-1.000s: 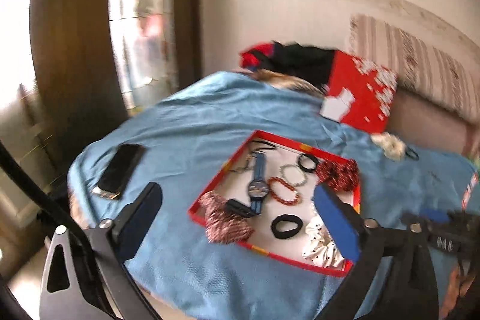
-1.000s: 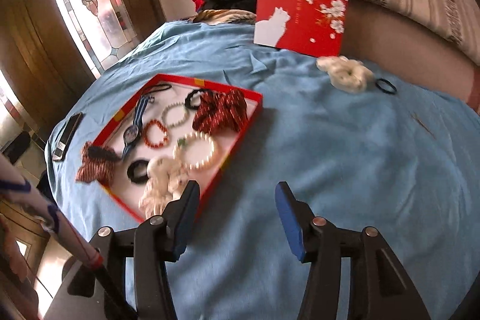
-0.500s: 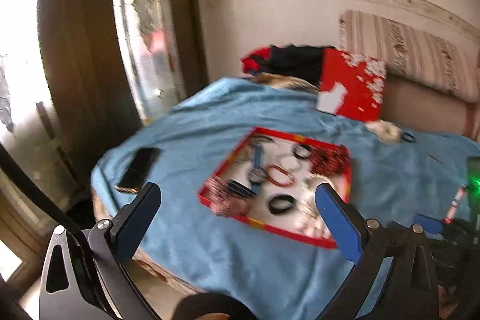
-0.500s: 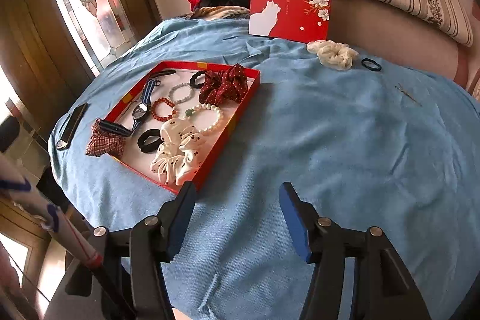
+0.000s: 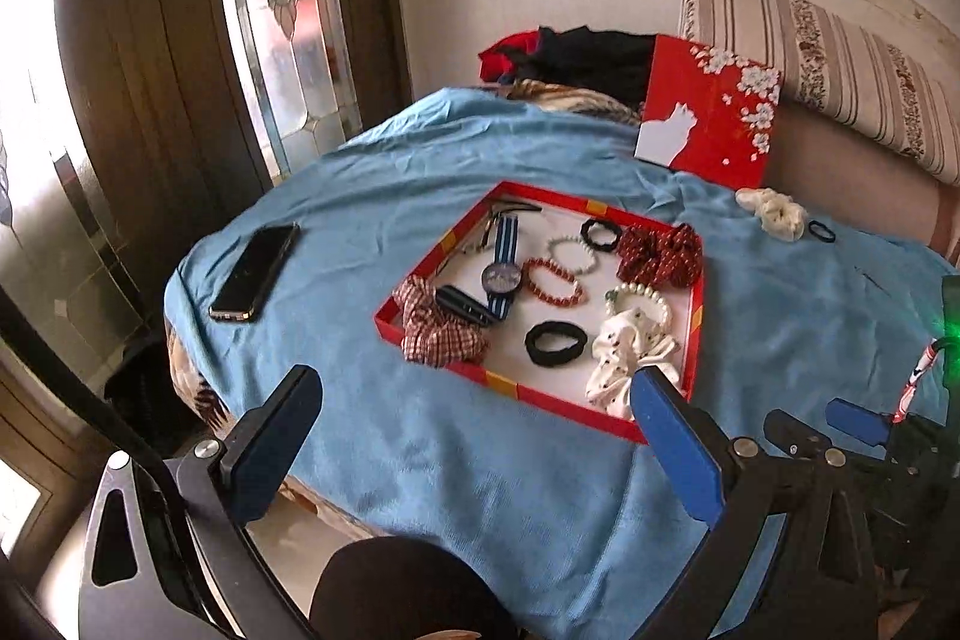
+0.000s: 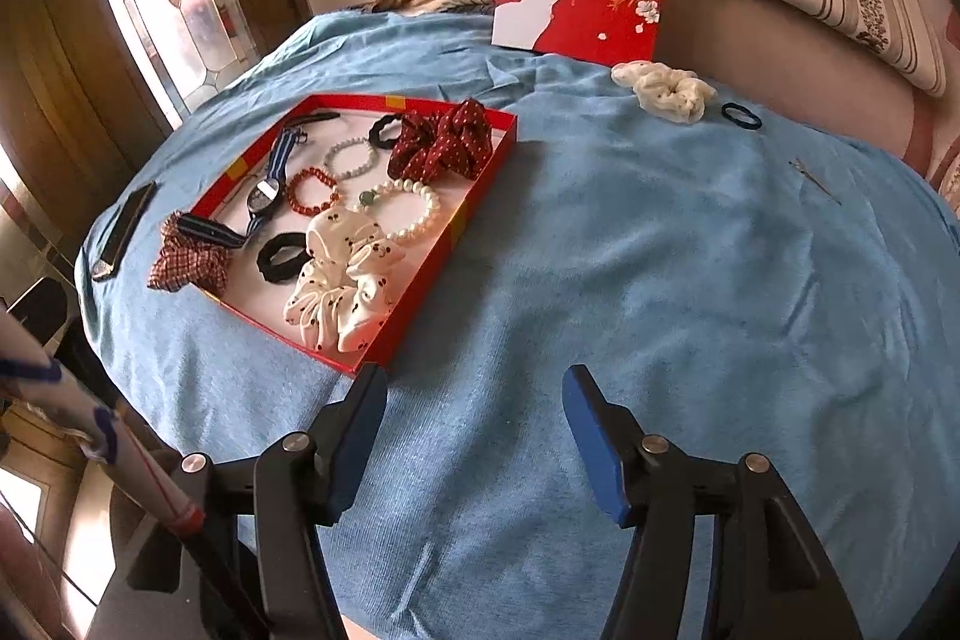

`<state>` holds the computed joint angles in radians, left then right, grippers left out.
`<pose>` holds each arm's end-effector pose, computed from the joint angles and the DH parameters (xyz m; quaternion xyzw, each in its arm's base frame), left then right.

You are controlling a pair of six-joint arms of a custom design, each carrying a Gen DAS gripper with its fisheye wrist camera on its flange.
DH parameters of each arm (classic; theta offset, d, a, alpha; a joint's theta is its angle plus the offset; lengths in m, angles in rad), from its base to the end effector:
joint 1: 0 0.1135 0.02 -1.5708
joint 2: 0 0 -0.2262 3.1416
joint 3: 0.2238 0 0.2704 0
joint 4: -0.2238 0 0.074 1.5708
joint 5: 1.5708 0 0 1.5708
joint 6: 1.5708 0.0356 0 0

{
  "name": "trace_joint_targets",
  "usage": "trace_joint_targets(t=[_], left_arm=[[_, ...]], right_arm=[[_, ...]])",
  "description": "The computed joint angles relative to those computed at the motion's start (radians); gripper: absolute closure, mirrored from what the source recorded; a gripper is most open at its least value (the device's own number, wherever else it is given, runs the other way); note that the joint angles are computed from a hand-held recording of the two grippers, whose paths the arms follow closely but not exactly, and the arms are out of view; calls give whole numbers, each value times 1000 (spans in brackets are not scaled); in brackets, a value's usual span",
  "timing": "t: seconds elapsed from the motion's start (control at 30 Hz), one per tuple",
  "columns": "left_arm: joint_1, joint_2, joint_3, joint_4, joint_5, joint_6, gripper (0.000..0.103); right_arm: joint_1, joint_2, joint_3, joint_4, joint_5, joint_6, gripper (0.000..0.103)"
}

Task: Organize jewelry

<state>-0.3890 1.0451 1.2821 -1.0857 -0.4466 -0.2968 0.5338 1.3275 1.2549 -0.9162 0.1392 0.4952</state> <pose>0.2083 -0.0688 0.3498 -0.0361 0.9149 0.0793 0.3941 0.2546 0.1448 0.2825 0.0015 0.9558 0.0828 0.2819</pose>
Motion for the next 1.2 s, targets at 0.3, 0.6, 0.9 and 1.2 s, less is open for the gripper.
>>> trace_joint_targets(t=[0.3, 0.6, 0.9, 1.2], left_arm=[[73, 14, -27, 3, 78, -3, 1], [113, 31, -45, 7, 125, 9, 1], [133, 29, -64, 6, 178, 17, 1], [166, 14, -80, 8, 226, 13, 1]], right_arm=[[29, 65, 35, -9, 17, 4, 37], [59, 105, 60, -26, 53, 9, 36], [76, 131, 79, -50, 75, 15, 35], [109, 171, 116, -78, 99, 24, 35]])
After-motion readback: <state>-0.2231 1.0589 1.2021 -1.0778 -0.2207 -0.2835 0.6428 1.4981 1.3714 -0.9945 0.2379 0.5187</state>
